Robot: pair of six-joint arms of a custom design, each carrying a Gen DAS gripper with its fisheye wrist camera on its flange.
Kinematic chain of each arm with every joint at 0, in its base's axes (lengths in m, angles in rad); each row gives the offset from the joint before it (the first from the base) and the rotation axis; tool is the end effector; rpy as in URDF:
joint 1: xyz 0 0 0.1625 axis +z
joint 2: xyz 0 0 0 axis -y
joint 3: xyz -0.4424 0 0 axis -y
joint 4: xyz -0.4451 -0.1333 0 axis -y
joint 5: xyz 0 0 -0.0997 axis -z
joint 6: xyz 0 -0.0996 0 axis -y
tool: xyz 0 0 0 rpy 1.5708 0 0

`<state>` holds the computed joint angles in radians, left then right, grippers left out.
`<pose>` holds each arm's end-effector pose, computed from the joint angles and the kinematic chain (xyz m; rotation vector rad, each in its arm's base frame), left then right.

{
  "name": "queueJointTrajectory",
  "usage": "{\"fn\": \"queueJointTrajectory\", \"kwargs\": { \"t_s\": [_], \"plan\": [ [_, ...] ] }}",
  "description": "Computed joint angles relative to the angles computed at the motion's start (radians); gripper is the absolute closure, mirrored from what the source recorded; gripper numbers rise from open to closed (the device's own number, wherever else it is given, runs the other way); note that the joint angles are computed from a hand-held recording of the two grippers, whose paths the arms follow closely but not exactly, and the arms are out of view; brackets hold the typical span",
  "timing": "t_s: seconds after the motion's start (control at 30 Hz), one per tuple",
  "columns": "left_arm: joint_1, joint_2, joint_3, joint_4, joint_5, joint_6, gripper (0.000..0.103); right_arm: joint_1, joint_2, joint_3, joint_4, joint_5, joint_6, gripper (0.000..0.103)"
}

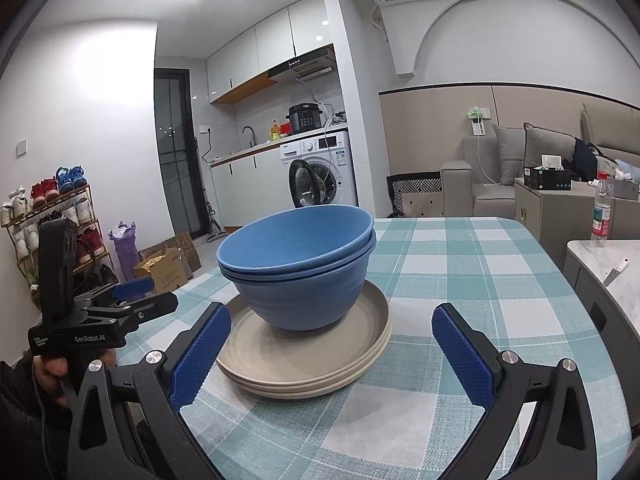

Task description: Organize plates and bowls

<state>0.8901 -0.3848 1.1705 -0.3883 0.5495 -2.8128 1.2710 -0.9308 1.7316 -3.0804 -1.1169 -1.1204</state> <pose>-0.2924 -0.7078 -0.0983 0.3015 2.0191 -1.4398 -0.0400 -0.7287 0.1947 1.3198 -2.4416 1.1922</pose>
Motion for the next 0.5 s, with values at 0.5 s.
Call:
{"fn": "queueJointTrajectory", "kwargs": {
  "t_s": [0.5],
  "plan": [
    [-0.002,-0.003,0.002,0.002,-0.006,-0.004,0.000,-0.007,-0.007,0.007,-0.010,0.030,0.004,0.001]
  ]
}}
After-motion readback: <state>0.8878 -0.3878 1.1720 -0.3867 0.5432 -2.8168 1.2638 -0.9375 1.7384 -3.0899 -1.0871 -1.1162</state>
